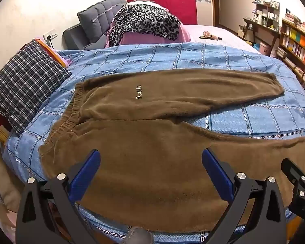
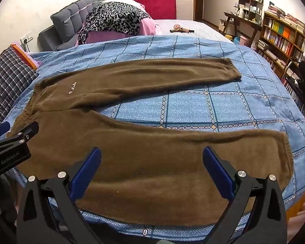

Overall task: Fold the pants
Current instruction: 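Move both grippers over the brown fleece pants toward the leg cuffs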

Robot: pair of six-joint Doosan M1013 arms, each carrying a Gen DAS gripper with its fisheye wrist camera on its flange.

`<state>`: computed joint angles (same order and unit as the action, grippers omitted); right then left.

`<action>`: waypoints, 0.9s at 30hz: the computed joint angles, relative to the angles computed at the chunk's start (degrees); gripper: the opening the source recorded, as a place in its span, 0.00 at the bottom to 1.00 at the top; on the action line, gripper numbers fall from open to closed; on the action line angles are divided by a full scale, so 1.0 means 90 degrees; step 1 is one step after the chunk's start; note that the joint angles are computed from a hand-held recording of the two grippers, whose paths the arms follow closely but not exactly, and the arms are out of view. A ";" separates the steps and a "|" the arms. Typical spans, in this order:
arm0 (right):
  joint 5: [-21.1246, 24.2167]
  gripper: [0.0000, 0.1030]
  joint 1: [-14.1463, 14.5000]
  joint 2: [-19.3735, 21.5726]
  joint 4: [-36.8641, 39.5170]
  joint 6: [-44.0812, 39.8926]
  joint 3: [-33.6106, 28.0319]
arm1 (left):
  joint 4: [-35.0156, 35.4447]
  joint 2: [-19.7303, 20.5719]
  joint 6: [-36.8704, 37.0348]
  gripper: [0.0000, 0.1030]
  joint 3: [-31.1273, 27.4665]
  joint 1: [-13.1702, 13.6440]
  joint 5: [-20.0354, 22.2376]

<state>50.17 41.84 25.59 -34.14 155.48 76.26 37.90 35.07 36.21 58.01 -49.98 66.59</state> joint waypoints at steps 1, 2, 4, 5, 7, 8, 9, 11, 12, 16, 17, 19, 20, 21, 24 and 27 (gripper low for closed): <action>0.0010 0.97 -0.0004 0.0010 0.0030 -0.0037 -0.0016 | -0.0011 0.0003 -0.0005 0.95 -0.0002 0.0001 0.0006; 0.0018 0.97 -0.0005 0.0023 0.0062 -0.0079 -0.0032 | -0.0024 0.0005 -0.0006 0.95 -0.0002 0.0002 0.0009; 0.0031 0.97 -0.0008 0.0048 0.0101 -0.0142 -0.0065 | -0.0045 0.0011 -0.0011 0.95 -0.0006 0.0002 0.0021; 0.0037 0.97 -0.0011 0.0058 0.0119 -0.0167 -0.0079 | -0.0059 0.0015 -0.0010 0.95 -0.0008 0.0002 0.0027; 0.0038 0.97 -0.0018 0.0075 0.0164 -0.0208 -0.0096 | -0.0094 -0.0039 -0.0004 0.95 0.0100 0.0049 -0.0038; 0.0041 0.97 -0.0023 0.0080 0.0183 -0.0222 -0.0098 | -0.0108 -0.0053 -0.0005 0.95 0.0128 0.0057 -0.0048; 0.0048 0.97 -0.0028 0.0090 0.0208 -0.0243 -0.0107 | -0.0113 -0.0004 0.0029 0.95 0.0087 0.0080 -0.0079; 0.0052 0.97 -0.0038 0.0109 0.0256 -0.0287 -0.0124 | -0.0157 0.0000 0.0041 0.95 0.0068 0.0090 -0.0061; 0.0061 0.97 -0.0041 0.0118 0.0277 -0.0311 -0.0139 | -0.0175 0.0004 0.0051 0.95 0.0069 0.0095 -0.0066; 0.0060 0.97 -0.0062 0.0148 0.0352 -0.0370 -0.0156 | -0.0212 0.0018 0.0080 0.95 0.0060 0.0103 -0.0056; 0.0064 0.97 -0.0067 0.0152 0.0366 -0.0375 -0.0160 | -0.0215 0.0020 0.0082 0.95 0.0061 0.0104 -0.0054; 0.0055 0.97 -0.0074 0.0155 0.0378 -0.0356 -0.0154 | -0.0211 0.0021 0.0087 0.95 0.0067 0.0104 -0.0055; 0.0053 0.97 -0.0076 0.0155 0.0374 -0.0341 -0.0151 | -0.0202 0.0022 0.0088 0.95 0.0071 0.0101 -0.0055; 0.0048 0.97 -0.0079 0.0156 0.0360 -0.0318 -0.0145 | -0.0041 0.0010 -0.0006 0.95 0.0102 0.0083 -0.0118; 0.0031 0.97 -0.0083 0.0157 0.0346 -0.0285 -0.0136 | 0.0042 0.0028 -0.0005 0.95 0.0099 0.0067 -0.0087; -0.0030 0.97 -0.0084 0.0144 0.0260 -0.0206 -0.0100 | 0.0130 0.0071 0.0003 0.95 0.0049 0.0047 -0.0013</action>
<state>49.91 41.09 26.89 -31.81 153.63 75.36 39.07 35.71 36.24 58.45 -49.55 66.48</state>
